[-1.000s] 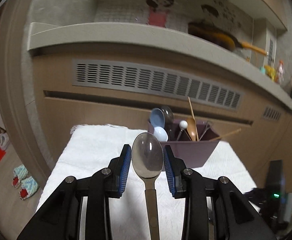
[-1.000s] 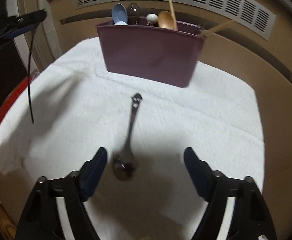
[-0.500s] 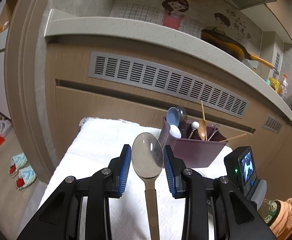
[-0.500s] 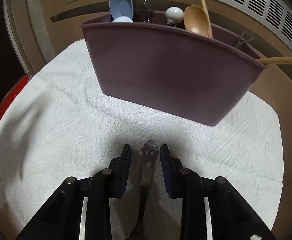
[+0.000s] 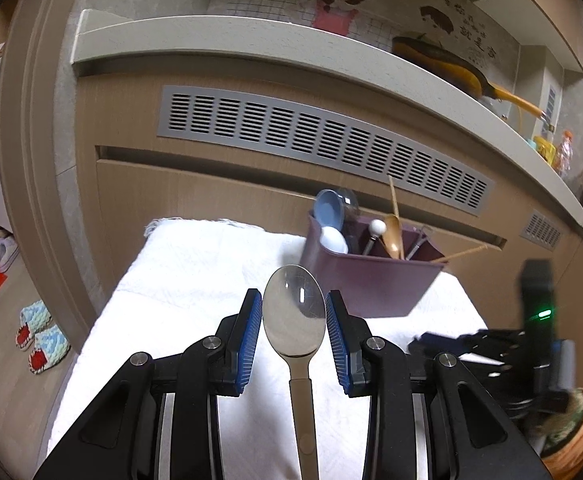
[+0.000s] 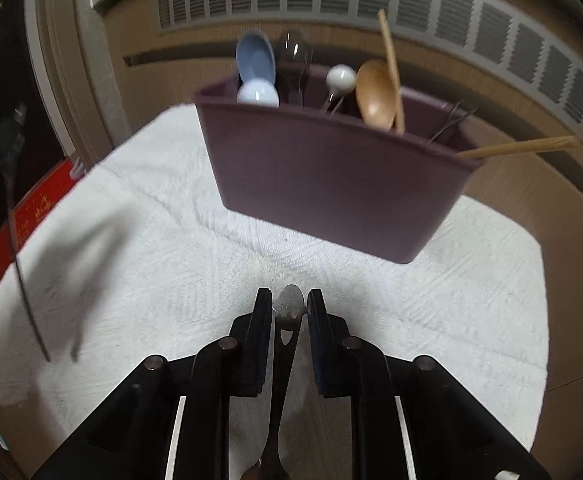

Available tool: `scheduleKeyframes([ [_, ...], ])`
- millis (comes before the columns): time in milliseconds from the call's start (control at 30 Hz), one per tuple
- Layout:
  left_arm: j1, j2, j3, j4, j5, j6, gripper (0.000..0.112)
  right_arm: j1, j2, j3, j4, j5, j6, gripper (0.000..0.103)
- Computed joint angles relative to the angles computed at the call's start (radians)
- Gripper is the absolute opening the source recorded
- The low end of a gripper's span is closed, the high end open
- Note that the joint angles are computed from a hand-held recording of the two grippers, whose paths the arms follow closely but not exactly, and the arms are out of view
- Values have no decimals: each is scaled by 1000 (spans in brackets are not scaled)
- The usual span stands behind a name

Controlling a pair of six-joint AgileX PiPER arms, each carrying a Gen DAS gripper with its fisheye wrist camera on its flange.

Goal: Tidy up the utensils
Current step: 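Carry both spoons to the caddy with the left and right grippers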

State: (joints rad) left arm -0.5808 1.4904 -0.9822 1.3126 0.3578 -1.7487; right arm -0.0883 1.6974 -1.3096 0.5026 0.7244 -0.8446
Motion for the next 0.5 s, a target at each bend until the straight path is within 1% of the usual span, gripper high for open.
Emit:
scheduleKeyframes([
  [133, -35, 0, -24, -76, 13, 81, 34, -75, -124, 73, 127, 25, -119, 16],
  [267, -89, -1, -72, -115, 71, 150, 34, -167, -213, 90, 251, 93, -225, 16],
  [300, -104, 2, -97, -116, 91, 170, 34, -206, -232, 81, 287, 123, -263, 16],
  [367, -122, 15, -154, -125, 120, 223, 34, -231, -246, 48, 328, 141, -286, 16],
  [433, -142, 36, -225, -113, 162, 269, 34, -242, -239, -8, 363, 145, -290, 16],
  [500, -157, 68, -324, -111, 203, 349, 34, -245, -213, -104, 377, 162, -261, 16],
])
